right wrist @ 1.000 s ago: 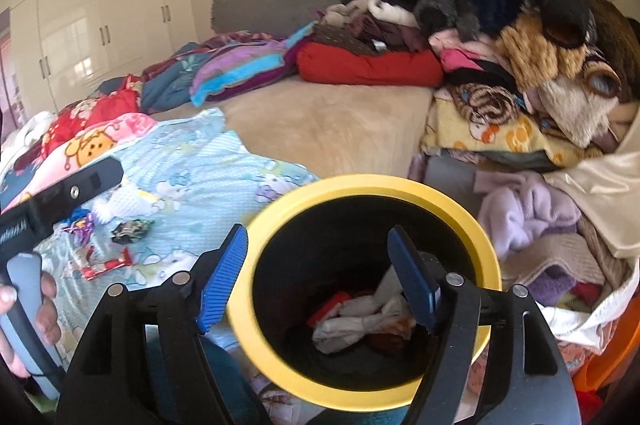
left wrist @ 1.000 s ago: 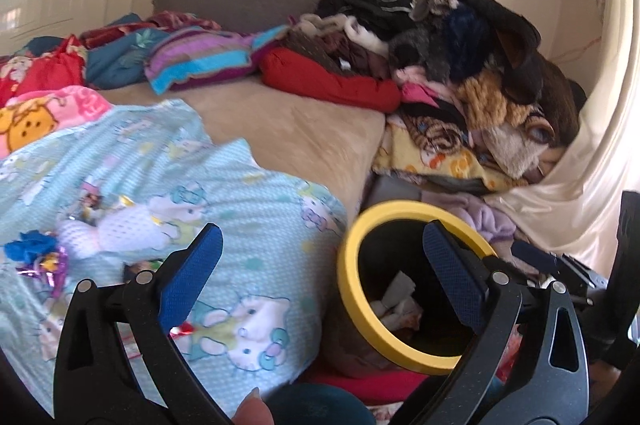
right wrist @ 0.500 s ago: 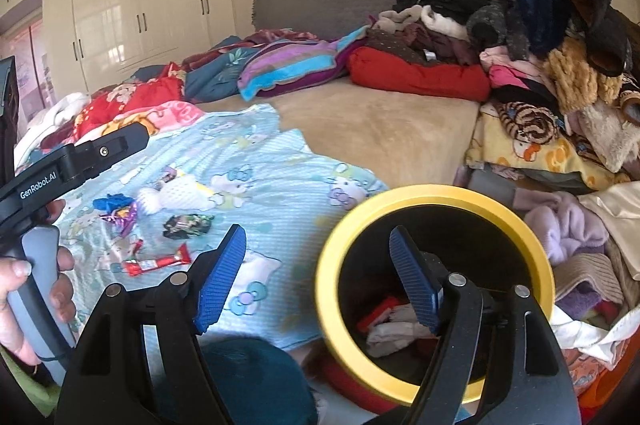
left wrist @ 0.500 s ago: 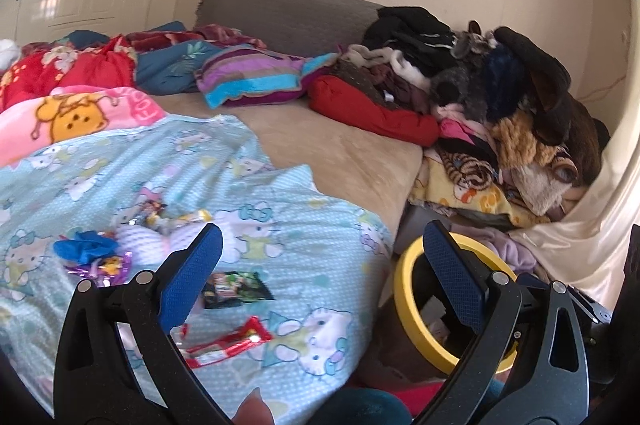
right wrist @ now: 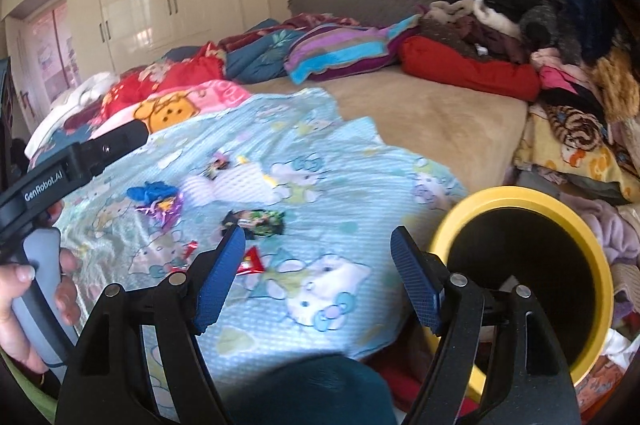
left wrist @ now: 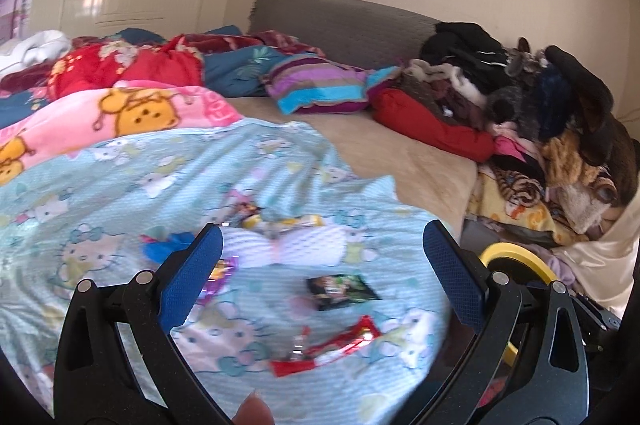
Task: Collect trash
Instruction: 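Move both tools back over the remaining trash on the bed, then grasp the red wrapper with the right gripper while left gripper grasps blue glove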
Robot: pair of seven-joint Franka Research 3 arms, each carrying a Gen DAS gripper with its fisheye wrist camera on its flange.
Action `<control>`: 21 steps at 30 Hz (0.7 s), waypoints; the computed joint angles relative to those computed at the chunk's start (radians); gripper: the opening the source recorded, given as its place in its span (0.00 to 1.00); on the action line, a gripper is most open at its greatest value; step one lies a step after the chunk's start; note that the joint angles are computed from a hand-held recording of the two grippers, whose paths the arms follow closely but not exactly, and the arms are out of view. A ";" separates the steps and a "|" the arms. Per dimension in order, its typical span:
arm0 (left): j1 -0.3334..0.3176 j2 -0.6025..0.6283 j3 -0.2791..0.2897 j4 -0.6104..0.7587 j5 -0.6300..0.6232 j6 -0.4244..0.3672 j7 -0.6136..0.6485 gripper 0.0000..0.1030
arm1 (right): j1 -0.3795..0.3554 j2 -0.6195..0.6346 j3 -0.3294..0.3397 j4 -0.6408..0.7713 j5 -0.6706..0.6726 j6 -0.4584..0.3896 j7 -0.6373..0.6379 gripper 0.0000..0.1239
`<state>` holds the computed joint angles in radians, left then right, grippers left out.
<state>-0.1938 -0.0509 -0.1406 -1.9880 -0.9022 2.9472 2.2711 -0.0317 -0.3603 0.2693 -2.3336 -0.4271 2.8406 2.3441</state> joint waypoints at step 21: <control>0.129 0.087 0.000 0.004 0.184 0.039 -0.183 0.89 | 0.233 0.311 -0.134 0.230 0.048 -0.131 0.091 0.59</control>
<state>-0.0651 0.0360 -0.1408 -1.9837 -0.7182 2.9863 2.0884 0.2013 -0.0493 0.1348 -2.1040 -0.3796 2.7099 2.4355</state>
